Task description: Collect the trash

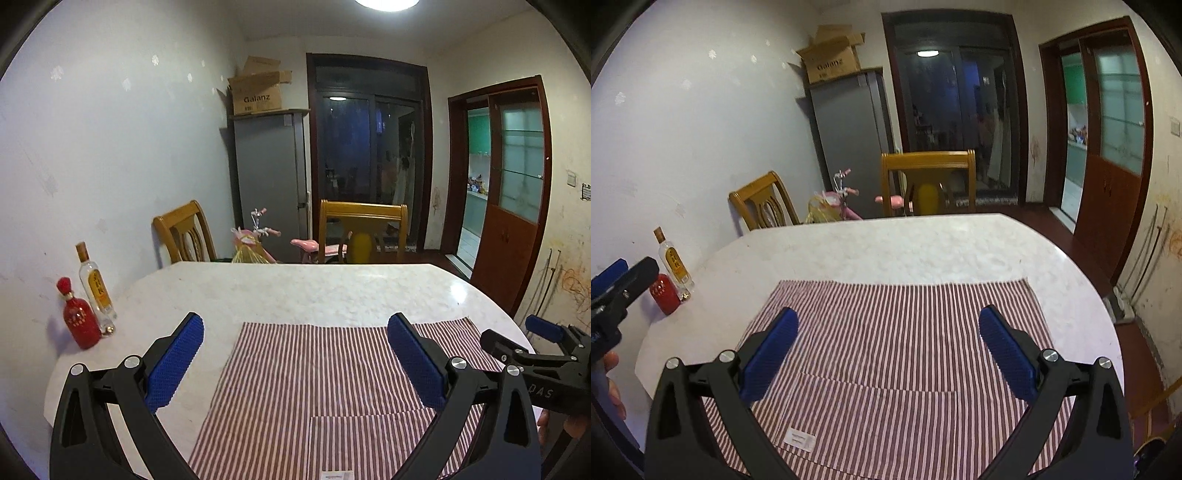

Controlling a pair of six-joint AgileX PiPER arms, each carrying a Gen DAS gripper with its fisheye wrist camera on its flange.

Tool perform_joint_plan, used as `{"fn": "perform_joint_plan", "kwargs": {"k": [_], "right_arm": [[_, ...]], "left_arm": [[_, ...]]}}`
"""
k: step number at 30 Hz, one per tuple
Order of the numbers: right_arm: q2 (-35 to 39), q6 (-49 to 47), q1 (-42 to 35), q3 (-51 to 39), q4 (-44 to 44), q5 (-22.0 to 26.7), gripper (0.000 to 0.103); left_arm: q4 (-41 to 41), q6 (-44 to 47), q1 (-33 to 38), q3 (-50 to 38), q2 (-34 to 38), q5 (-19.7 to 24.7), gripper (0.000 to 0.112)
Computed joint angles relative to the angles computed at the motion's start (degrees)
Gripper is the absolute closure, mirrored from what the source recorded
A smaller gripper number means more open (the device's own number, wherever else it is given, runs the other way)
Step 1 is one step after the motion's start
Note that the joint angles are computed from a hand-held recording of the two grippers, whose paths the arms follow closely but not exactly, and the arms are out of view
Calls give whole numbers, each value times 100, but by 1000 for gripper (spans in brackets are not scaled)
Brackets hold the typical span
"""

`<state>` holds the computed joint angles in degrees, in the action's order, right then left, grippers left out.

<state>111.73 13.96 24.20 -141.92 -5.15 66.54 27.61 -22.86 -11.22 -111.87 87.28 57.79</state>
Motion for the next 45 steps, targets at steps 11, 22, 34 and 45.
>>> {"fn": "perform_joint_plan", "kwargs": {"k": [11, 22, 34, 45], "right_arm": [[-315, 13, 54, 288, -129, -187, 5], [-497, 30, 74, 540, -175, -332, 5], [-531, 52, 48, 560, -151, -349, 5], [-529, 94, 10, 593, -178, -328, 5]], "left_arm": [[395, -303, -378, 17, -217, 156, 15], [462, -238, -497, 1, -243, 245, 15], [466, -259, -495, -39, -240, 251, 15], [365, -183, -449, -134, -168, 295, 15]]}}
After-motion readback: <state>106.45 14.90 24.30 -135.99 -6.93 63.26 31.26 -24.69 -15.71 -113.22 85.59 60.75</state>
